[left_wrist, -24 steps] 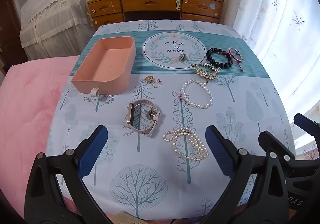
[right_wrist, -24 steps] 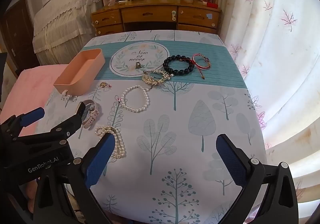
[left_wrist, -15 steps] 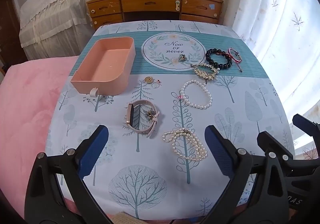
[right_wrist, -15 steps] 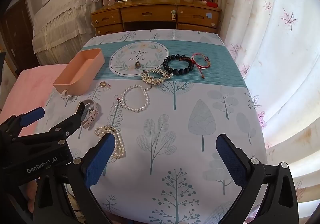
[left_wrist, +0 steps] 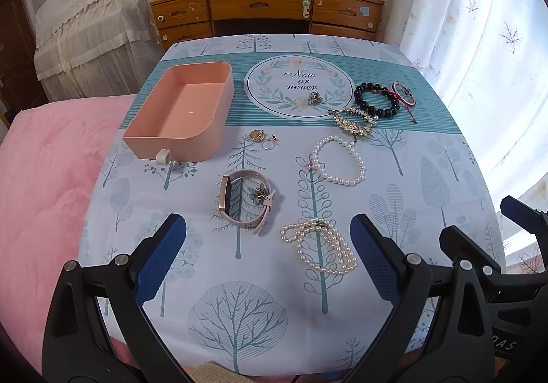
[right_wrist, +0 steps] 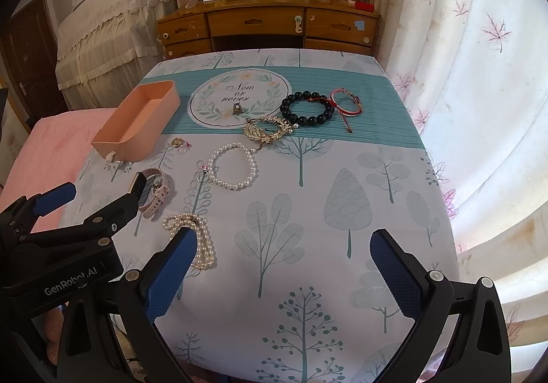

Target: Organize jewelry

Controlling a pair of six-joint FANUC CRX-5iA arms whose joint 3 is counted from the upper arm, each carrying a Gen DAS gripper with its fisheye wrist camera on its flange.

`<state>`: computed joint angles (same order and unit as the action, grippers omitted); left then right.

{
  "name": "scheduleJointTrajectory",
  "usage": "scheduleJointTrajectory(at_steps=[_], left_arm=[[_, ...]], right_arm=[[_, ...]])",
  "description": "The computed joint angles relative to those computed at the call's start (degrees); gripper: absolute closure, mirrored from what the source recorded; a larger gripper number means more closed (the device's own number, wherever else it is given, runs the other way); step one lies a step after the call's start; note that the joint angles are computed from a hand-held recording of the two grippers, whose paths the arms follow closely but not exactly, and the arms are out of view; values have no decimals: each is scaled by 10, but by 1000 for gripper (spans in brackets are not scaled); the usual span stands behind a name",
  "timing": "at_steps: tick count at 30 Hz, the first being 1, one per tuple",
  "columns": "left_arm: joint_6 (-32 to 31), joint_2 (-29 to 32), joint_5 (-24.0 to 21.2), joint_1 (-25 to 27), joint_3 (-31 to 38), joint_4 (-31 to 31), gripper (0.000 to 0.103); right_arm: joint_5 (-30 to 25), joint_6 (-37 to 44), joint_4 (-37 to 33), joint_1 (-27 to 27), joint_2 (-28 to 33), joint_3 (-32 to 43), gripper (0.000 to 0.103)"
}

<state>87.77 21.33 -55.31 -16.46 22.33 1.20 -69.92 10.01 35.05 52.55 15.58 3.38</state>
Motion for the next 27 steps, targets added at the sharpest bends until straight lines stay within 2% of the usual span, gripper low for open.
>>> scheduleJointTrajectory(at_steps=[27], left_arm=[[3, 4, -11, 2, 6, -2, 7]], right_arm=[[2, 7, -6, -1, 11, 5, 1]])
